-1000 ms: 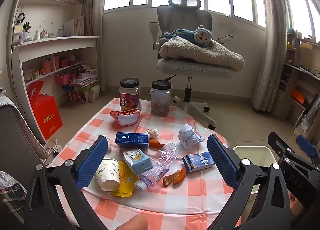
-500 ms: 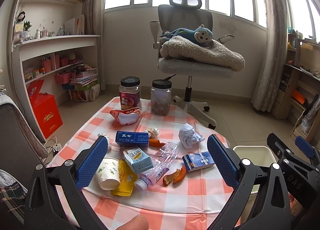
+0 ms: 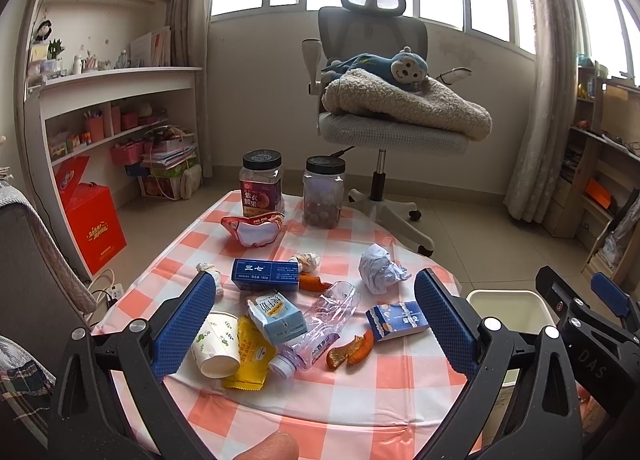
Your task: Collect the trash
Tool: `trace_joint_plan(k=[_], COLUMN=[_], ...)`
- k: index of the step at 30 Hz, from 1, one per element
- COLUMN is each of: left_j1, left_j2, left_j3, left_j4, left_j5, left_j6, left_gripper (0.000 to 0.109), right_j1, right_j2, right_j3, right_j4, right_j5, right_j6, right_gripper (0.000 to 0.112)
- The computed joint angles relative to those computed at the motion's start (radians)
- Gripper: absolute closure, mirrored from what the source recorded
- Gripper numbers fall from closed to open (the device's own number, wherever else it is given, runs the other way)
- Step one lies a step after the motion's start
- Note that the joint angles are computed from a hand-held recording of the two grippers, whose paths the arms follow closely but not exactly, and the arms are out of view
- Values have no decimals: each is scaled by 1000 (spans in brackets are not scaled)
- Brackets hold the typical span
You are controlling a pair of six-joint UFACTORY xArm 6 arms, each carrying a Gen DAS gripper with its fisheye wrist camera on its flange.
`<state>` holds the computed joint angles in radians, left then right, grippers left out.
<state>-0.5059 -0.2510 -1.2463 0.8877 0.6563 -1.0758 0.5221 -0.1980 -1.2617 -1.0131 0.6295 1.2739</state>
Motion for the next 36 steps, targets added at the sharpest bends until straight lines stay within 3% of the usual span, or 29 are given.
trace_joint_plan(k=[36], left_j1=[10], left_j2=[-24], left_j3=[49], left_j4=[0], left_j5=[-16], left_j6=[-10], left_gripper=[12], right_j1=[3], right_j2=[5], right_j3=[1], right_j4=[8], right_j5=[1], right_j6=[-1], right_gripper=[16])
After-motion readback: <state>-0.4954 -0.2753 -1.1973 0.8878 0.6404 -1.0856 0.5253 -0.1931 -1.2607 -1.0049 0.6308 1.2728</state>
